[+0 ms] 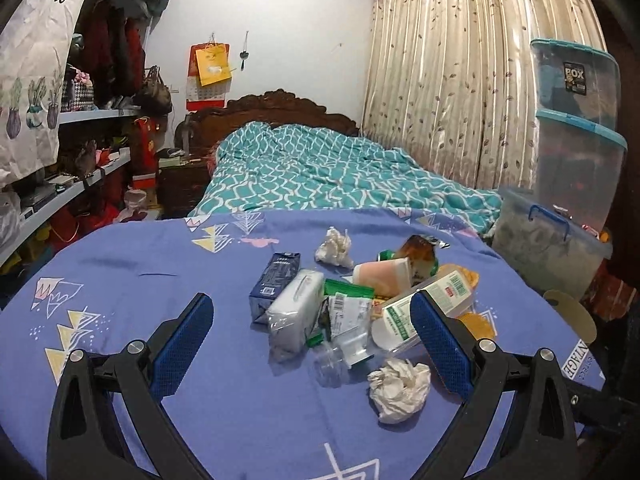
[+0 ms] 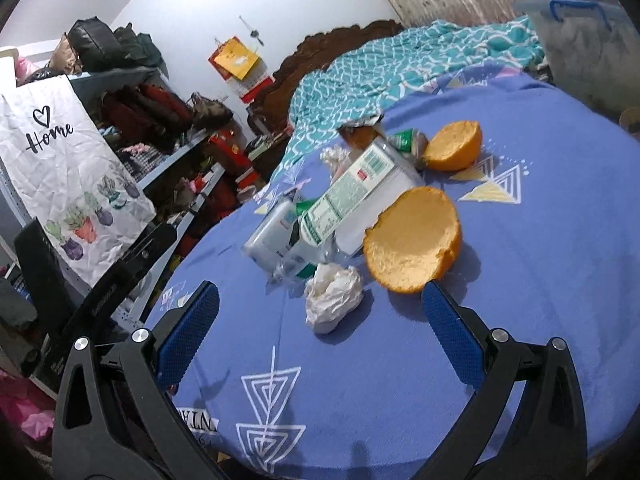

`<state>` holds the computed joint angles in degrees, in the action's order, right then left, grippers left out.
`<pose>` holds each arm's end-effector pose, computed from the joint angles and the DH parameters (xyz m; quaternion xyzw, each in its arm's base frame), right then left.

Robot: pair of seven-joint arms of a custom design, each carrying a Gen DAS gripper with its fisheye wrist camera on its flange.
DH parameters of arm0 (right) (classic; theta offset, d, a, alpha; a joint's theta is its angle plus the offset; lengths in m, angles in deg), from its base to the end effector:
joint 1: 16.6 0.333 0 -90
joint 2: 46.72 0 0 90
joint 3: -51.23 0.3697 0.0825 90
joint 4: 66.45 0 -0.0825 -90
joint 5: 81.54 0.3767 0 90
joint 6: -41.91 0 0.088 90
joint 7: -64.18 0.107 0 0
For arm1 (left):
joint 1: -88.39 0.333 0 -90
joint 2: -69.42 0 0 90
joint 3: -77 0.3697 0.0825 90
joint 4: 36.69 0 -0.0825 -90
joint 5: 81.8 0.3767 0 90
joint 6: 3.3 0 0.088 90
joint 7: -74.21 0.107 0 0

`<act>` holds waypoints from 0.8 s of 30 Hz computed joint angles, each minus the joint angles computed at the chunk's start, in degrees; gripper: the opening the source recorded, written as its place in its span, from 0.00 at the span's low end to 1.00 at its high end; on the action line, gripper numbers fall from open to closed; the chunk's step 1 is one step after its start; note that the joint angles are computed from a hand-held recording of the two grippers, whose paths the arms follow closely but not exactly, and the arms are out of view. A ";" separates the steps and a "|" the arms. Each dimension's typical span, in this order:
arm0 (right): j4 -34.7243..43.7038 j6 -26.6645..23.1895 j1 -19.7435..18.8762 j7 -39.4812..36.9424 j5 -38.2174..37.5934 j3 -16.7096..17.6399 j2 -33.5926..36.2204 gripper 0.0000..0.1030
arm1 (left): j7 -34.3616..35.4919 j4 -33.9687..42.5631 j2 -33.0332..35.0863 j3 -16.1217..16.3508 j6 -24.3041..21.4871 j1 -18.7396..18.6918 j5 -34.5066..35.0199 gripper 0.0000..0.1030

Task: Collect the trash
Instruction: 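Move both tools toward the trash pile on the bed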

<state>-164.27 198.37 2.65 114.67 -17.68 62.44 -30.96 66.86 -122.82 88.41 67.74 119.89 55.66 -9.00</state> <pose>0.6165 0.3037 0.5547 -0.6990 0.5135 0.0250 0.4971 0.5647 -0.4286 0.5912 -0.7030 0.4652 -0.3377 0.4188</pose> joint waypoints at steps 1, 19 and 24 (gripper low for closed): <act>0.10 -0.46 -0.01 0.38 -0.26 -0.09 0.09 0.97 | 0.20 0.01 0.02 -0.03 0.05 0.13 -0.35 0.91; 0.24 -2.71 -0.67 -3.79 2.02 0.26 -0.43 0.97 | -1.22 -0.78 -0.07 0.46 -6.00 -1.39 3.95 0.91; 0.05 -1.37 -0.53 -4.32 3.17 -0.06 -0.68 0.97 | -1.32 -1.75 -0.39 0.17 -5.39 -0.76 5.18 0.91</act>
